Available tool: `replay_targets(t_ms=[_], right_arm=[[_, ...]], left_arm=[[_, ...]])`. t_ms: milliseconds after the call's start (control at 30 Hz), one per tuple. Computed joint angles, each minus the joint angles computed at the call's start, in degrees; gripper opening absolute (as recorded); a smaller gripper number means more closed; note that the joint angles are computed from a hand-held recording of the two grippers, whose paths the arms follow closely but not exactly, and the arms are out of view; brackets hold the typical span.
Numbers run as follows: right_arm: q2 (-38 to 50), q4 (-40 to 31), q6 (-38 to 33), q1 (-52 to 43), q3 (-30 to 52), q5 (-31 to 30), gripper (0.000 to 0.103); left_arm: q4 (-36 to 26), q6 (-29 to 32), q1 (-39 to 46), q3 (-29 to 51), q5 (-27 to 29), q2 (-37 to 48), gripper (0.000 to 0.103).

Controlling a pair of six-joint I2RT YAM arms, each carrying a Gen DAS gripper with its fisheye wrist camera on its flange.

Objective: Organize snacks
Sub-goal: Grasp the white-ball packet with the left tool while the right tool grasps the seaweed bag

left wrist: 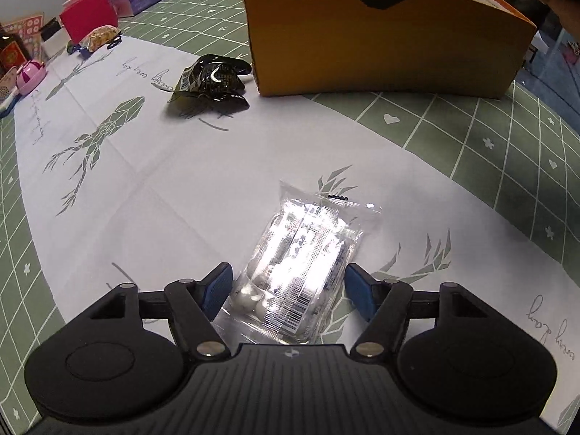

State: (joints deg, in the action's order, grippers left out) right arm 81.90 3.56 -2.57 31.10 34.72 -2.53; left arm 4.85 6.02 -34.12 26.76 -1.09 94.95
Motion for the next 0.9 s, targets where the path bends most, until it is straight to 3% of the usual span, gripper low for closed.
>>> replay_targets(t_ms=[167, 333, 633, 900], right_arm=[[4.3, -5.5, -0.8, 3.1, 9.1, 0.6, 0.083], [18.1, -21.0, -3.2, 6.3, 29.5, 2.8, 0.084], [41.9, -41.3, -8.7, 9.2, 60.6, 16.5, 0.084], [56.3, -52.7, -8.5, 9.1, 78.4, 16.2, 0.084]], left_arm=[[-0.3, -3.3, 0.2, -3.8, -1.9, -3.9, 0.078], [2.0, -6.1, 1.8, -8.7, -1.8, -7.6, 0.081], [3.9, -7.8, 7.0, -14.6, 0.3, -13.3, 0.086], [4.7, -8.2, 6.7, -15.8, -0.1, -14.2, 0.086]])
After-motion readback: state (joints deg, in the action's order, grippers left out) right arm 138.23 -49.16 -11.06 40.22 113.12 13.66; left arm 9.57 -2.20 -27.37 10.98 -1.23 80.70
